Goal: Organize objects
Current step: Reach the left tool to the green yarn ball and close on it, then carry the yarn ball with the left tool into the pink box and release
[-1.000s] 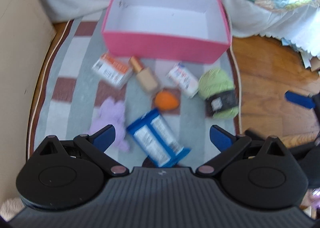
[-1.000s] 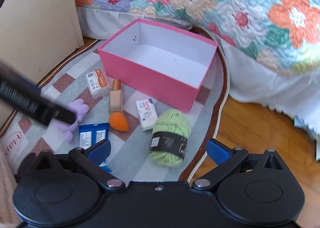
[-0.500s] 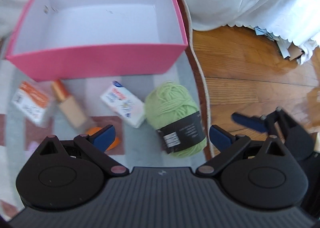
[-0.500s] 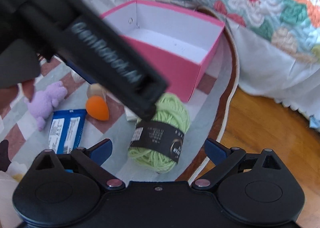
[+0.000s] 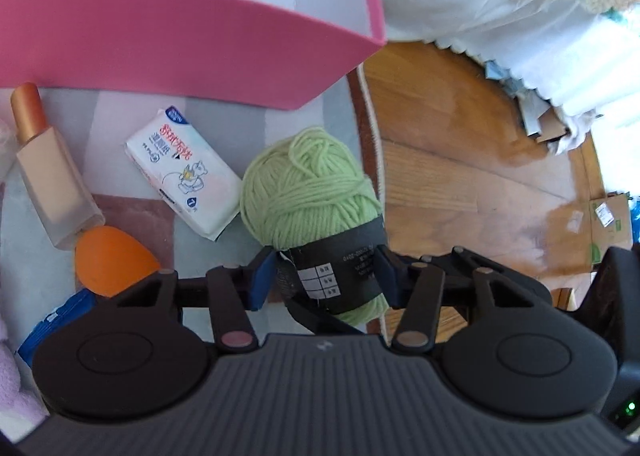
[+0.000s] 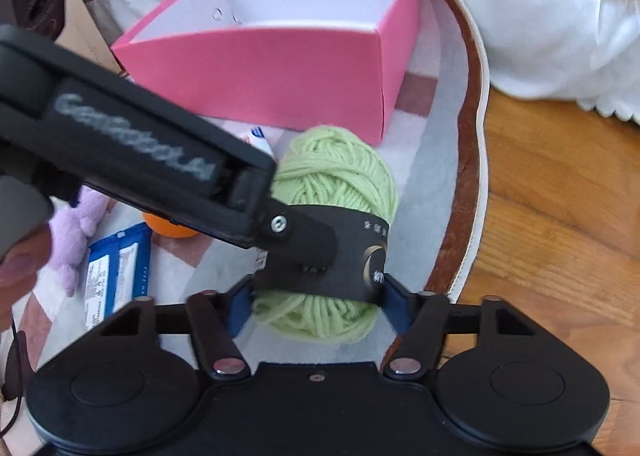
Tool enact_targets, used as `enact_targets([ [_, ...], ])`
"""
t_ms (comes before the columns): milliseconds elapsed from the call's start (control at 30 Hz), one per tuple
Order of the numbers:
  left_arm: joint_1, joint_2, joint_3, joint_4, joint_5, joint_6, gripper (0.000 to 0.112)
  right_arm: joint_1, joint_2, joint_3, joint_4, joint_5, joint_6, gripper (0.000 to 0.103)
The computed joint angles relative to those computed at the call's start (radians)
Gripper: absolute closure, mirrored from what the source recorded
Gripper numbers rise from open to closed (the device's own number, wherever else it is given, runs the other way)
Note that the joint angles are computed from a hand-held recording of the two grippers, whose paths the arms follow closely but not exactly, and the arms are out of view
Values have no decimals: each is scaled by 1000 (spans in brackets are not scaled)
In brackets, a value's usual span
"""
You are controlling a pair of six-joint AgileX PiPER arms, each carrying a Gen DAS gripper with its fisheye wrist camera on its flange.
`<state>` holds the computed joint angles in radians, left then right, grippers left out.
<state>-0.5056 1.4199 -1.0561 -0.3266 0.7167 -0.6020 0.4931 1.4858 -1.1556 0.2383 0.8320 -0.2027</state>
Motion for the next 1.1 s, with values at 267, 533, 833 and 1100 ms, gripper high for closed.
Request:
enact_targets([
  [267, -85, -115, -65, 184, 87, -143, 61, 51, -133, 8, -40, 12, 97, 43],
  [533, -123, -215, -232, 344, 263, -235, 61, 147, -191, -110, -138, 26, 190, 43],
  [833, 134, -107, -580, 234, 448, 72, 61, 87, -74, -295, 23, -96, 56, 43],
  [1100, 304, 132, -782, 154, 480, 226, 59, 50, 222, -608, 43, -53, 176, 43],
])
